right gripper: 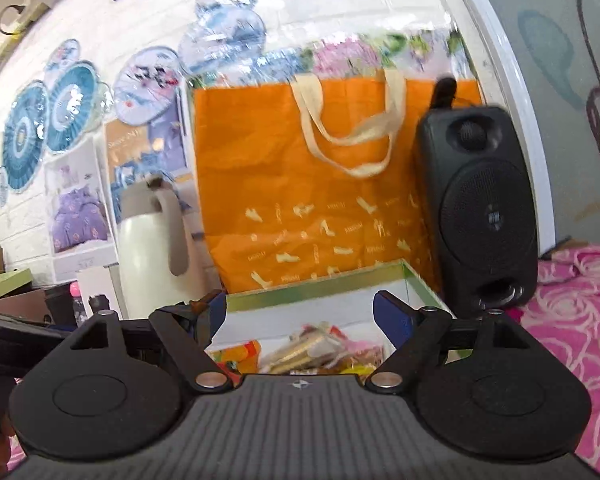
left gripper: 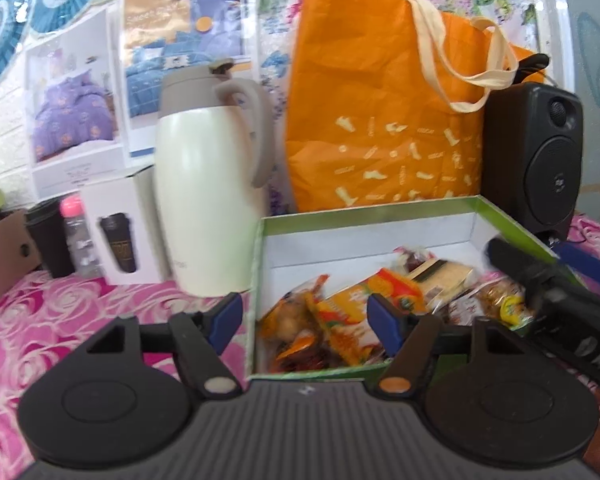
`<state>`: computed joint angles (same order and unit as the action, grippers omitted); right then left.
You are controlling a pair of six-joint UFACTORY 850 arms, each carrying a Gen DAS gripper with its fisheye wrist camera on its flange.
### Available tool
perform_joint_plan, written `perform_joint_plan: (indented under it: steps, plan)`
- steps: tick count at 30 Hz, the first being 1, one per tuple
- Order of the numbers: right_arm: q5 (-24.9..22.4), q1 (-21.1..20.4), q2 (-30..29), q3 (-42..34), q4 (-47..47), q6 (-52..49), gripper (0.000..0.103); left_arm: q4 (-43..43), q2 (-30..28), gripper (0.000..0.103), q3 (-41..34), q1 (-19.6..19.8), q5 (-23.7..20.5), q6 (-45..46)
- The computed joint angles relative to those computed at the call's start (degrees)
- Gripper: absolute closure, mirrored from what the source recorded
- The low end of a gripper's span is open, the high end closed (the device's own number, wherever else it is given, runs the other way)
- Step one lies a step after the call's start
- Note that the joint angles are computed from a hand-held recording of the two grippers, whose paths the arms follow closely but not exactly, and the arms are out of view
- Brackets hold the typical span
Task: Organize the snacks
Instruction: 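Grasp white paper packet with left gripper while right grasps white plastic packet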
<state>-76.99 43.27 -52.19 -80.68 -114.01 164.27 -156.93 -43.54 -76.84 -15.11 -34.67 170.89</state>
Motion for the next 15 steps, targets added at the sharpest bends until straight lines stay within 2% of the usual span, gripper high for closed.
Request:
perform_joint_plan:
  steps: [5, 10, 13, 15]
  plan:
    - [0.1, 3.1, 4.5, 4.4, -0.4, 2.0, 0.000, 0.5, 3.5, 0.027, 5.1, 2.4, -1.2, -2.1]
    - [8.6, 6.3, 9.4, 10.4, -2.5, 9.3, 0.000, 2.9, 5.5, 0.024, 8.7, 4.9, -1.3, -4.7]
    - [12.1, 8.5, 9.4, 11.1, -1.3, 11.7, 0.000, 5.3, 5.7, 0.017, 9.5, 6.4, -0.3, -7.3]
    - [14.2, 9.7, 9.0, 11.2, -1.0, 12.7, 0.000, 9.1, 5.4, 0.017, 9.0, 7.3, 1.3, -11.2]
